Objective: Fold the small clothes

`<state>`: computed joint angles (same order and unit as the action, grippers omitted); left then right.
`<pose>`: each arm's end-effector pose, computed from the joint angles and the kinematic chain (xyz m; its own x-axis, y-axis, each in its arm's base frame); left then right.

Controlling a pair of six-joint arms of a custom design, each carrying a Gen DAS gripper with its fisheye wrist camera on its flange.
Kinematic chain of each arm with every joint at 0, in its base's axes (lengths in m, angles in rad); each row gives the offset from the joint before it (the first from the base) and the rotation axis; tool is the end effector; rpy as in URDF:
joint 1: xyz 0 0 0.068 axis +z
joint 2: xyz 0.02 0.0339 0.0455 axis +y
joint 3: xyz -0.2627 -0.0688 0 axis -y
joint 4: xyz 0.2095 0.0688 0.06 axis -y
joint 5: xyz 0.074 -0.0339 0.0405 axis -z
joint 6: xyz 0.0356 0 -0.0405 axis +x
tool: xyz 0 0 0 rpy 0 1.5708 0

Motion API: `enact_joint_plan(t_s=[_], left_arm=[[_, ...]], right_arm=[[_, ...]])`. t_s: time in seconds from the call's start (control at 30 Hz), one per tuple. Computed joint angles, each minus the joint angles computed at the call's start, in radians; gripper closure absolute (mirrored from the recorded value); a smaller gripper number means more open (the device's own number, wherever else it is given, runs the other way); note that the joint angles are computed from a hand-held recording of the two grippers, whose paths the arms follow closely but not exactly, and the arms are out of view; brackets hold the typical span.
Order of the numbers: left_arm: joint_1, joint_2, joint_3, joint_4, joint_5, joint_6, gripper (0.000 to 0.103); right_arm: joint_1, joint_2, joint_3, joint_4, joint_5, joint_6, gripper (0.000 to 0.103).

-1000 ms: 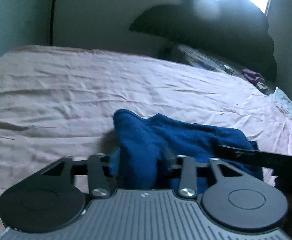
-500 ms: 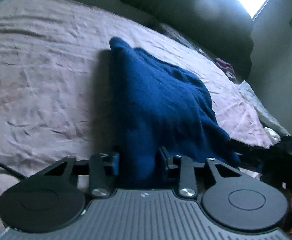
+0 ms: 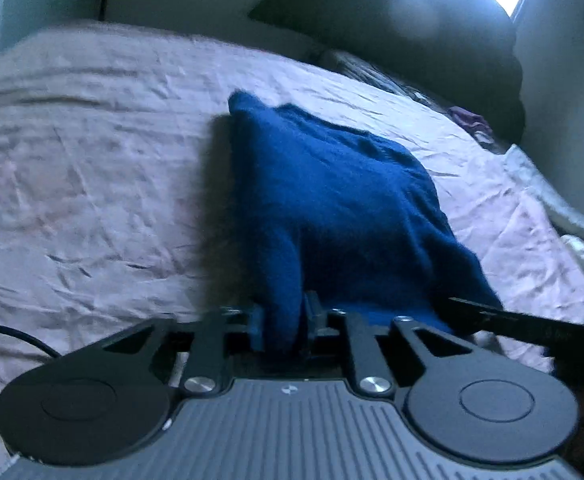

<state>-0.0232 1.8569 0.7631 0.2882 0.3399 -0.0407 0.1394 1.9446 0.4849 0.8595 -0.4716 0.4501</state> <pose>0.3178 -0.0192 0.1294 -0.7307 -0.0214 -0.6823 0.2232 0.9371 -0.2684 0.2810 0.0558 0.0968 -0.7190 0.2905 -0.6314 -0.2024 0.7816 0.5901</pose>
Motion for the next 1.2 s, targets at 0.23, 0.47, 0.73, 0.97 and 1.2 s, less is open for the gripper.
enact_joint_plan(t_s=[0.23, 0.47, 0.73, 0.97, 1.2], left_arm=[[-0.039, -0.086, -0.146, 0.091, -0.094, -0.035, 0.038], [-0.090, -0.119, -0.240, 0.181, -0.196, -0.021, 0.037], [-0.131, -0.132, -0.288, 0.233, -0.286, -0.023, 0.034], [-0.184, -0.138, -0.333, 0.295, -0.391, -0.010, 0.016], [-0.201, -0.133, -0.364, 0.345, -0.450, -0.024, 0.007]], right_arm=[[0.195, -0.235, -0.167, 0.103, 0.396, -0.044, 0.077], [0.253, -0.092, -0.050, -0.006, 0.401, -0.082, 0.069], [0.363, -0.159, -0.068, -0.043, 0.577, -0.077, 0.029], [0.415, -0.152, -0.063, -0.092, 0.655, -0.039, 0.019], [0.479, -0.148, -0.030, -0.175, 0.767, -0.034, 0.003]])
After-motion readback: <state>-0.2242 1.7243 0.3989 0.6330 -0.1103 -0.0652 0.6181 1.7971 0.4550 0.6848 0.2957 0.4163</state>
